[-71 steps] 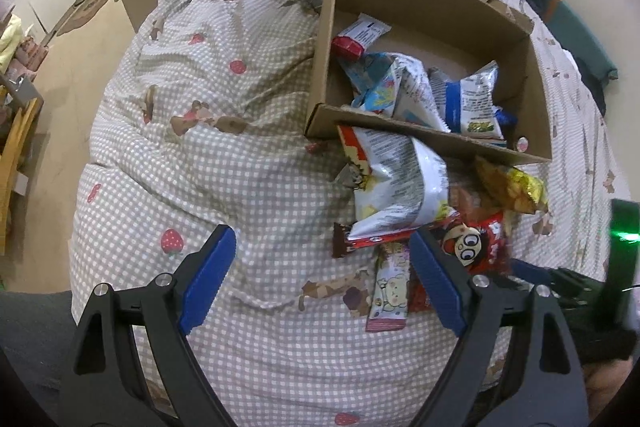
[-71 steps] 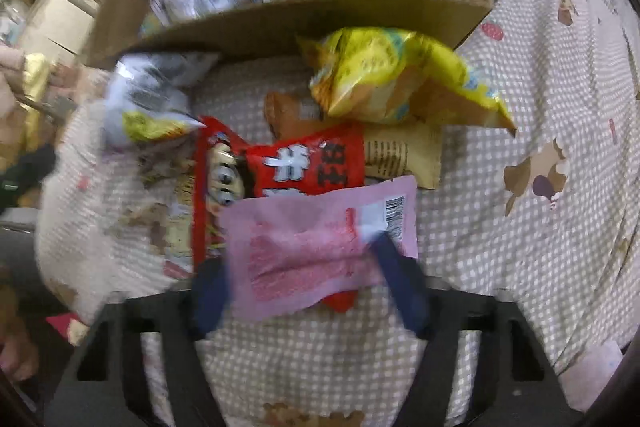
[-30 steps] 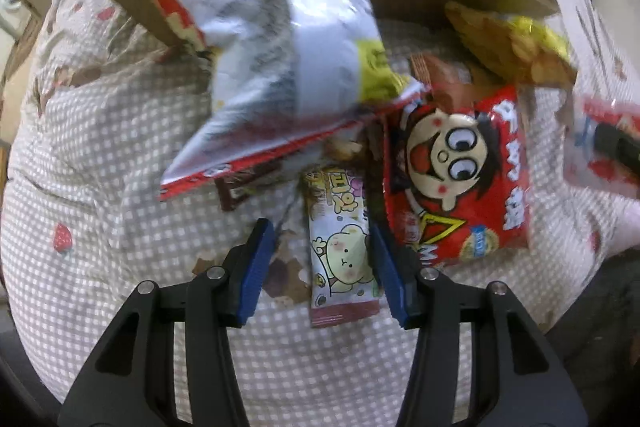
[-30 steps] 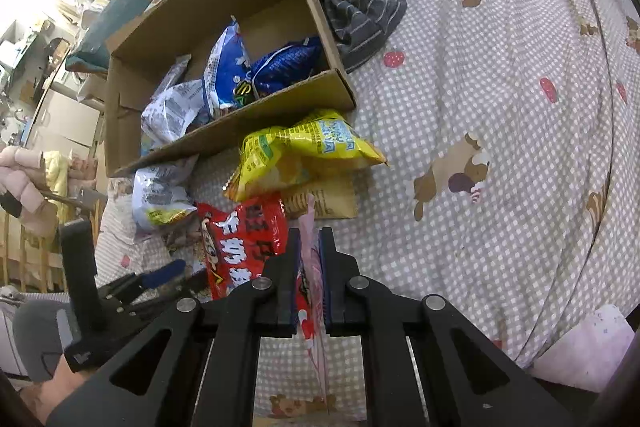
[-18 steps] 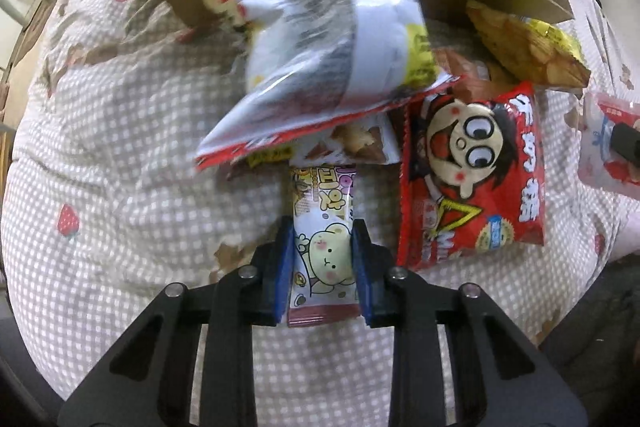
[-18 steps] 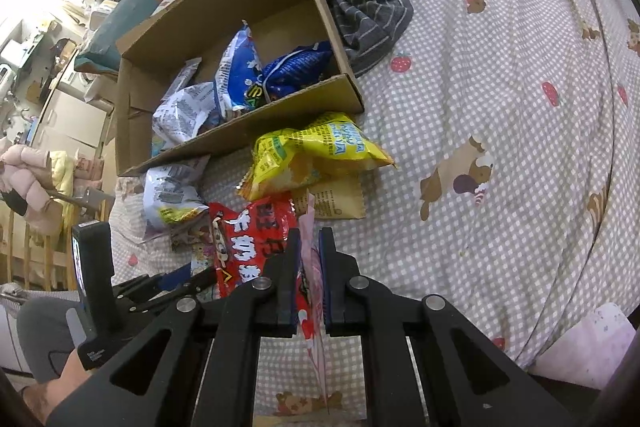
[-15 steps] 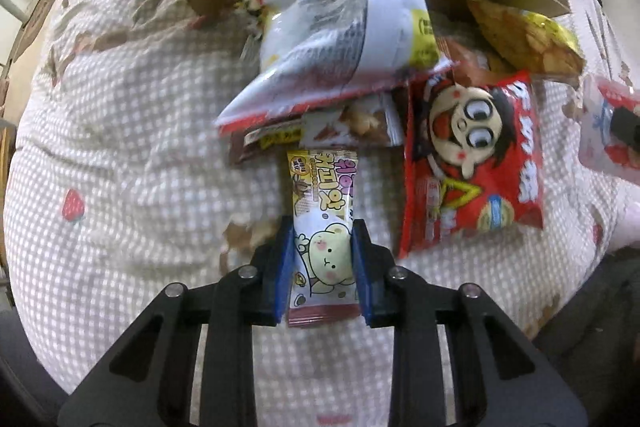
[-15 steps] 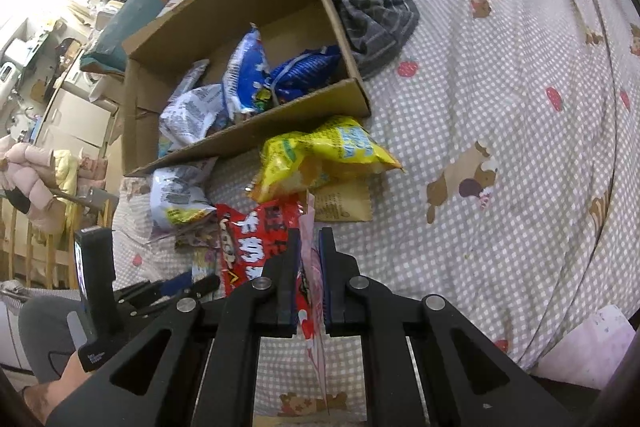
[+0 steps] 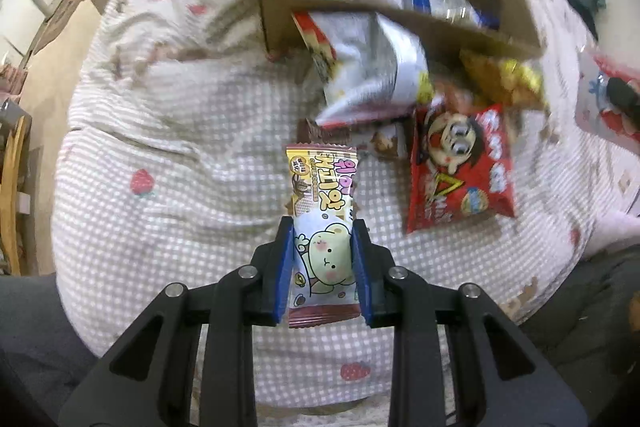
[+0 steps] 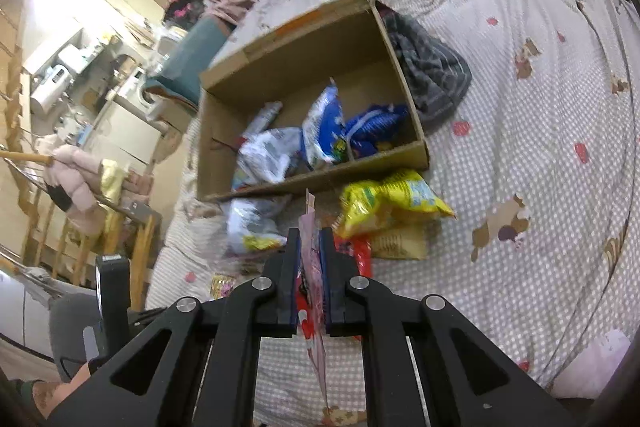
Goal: Organize snacks
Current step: 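Carry both held snacks into the box and open both tools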
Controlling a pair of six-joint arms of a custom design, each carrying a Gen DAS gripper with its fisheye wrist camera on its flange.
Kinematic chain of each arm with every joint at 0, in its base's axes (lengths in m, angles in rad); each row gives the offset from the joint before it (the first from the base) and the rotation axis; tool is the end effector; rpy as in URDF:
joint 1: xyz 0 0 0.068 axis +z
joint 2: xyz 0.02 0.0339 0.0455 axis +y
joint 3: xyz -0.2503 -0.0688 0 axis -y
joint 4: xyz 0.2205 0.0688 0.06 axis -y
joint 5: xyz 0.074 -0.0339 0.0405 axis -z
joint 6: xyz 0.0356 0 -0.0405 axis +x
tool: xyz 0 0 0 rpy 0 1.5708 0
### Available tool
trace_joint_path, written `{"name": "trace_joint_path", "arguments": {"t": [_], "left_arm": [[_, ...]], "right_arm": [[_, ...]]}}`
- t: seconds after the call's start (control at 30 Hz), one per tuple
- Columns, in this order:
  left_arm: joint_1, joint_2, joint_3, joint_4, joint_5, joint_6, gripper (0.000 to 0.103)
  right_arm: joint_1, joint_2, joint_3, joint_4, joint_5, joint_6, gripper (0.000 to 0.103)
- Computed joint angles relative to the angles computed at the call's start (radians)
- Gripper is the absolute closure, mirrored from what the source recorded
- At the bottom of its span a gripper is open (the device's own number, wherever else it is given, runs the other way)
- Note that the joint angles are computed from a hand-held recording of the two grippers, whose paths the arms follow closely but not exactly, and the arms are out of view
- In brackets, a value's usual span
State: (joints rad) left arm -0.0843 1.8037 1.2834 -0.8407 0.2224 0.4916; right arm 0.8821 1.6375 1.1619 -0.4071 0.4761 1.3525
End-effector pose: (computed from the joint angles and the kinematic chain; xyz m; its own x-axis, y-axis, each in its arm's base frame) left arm 0.3198 -0.0349 0.1931 -0.7988 0.5296 -0.2854 0.5728 0.8145 -0.0919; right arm 0.2206 0.2423 0.2340 -0.5957 0.6417 -0.4832 0.3707 0.7532 0.5433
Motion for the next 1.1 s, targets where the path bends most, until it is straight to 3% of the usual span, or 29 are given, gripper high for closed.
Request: {"name": "trace_joint_path", "arguments": {"t": [0.23,0.3,0.53,0.87,1.1], "left_arm": [[0.073,-0.042,0.143,-0.038,0.069,-0.008,0.079],[0.095,0.023,0.272,-0.074,0.090,-0.009,0.079],[0.050,0.157,0.520,-0.112,0.103,-0.059,0.079],[-0.031,0.333,0.830,-0.191,0.089,-0.098,0.079],[-0.084,0.546,1.173,-0.312,0.081,-0.129,0.079]], "right_arm": [[0.031,-0.028,0.000,0.059,0.100,-0.048,0.094],[0.039,-0.031,0.009,0.056,0.133,-0.057,0.094],[0.056,-0.057,0.015,0.043,0.227,-0.065,0.094],[-0.060,-0.050,0.074,-0.022,0.150,-0.114,0.094],[-0.208,-0.013,0.142,-0.036,0.053,-0.246,0.094]]}}
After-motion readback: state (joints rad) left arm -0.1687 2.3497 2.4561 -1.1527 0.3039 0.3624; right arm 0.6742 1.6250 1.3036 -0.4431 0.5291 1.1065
